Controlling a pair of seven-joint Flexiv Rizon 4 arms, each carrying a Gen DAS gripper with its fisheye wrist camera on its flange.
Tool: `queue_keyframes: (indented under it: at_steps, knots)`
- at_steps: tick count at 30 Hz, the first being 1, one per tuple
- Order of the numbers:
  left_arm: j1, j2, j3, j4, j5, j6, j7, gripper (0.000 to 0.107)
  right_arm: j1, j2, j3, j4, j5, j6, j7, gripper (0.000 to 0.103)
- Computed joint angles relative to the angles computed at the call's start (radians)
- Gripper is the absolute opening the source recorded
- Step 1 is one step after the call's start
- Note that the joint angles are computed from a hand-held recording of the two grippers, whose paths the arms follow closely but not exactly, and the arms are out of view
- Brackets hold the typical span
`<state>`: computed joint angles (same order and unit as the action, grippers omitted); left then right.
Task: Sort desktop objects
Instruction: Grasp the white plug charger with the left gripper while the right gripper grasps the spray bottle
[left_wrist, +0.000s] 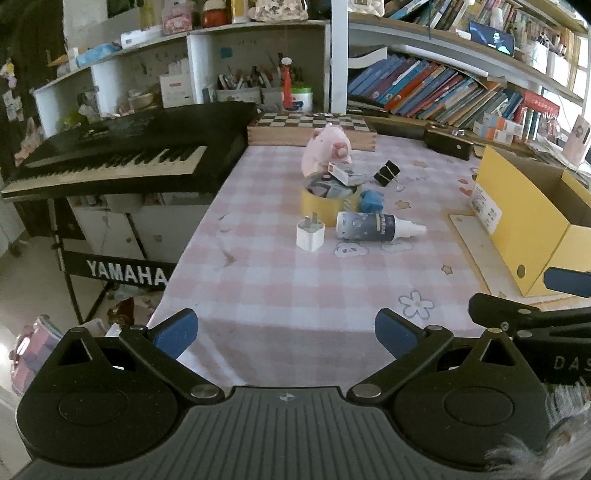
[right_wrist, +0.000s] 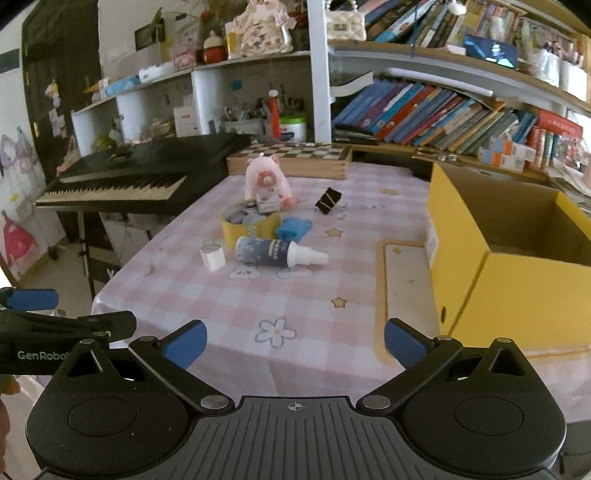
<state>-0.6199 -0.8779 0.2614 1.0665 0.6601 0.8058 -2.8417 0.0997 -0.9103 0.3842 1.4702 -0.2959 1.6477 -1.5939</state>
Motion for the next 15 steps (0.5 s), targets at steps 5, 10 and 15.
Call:
queue_keyframes:
  at_steps: [5,10,15]
  knots:
    - [0.046,-0.033,-0.012,-0.036,-0.037,0.026,0.025,0.103,-0.019,-0.066,0.067,-0.12,-0.014,-0.109,-0.065,0.098]
    - [0.081,-0.087,-0.007,-0.112,-0.075,0.011,0.061,0.103,-0.012,-0.154,0.13,-0.287,-0.008,-0.225,-0.189,0.098]
    - [0.116,-0.151,-0.004,-0.212,-0.109,-0.011,0.117,0.099,0.037,-0.243,0.136,-0.484,-0.003,-0.35,-0.29,0.097]
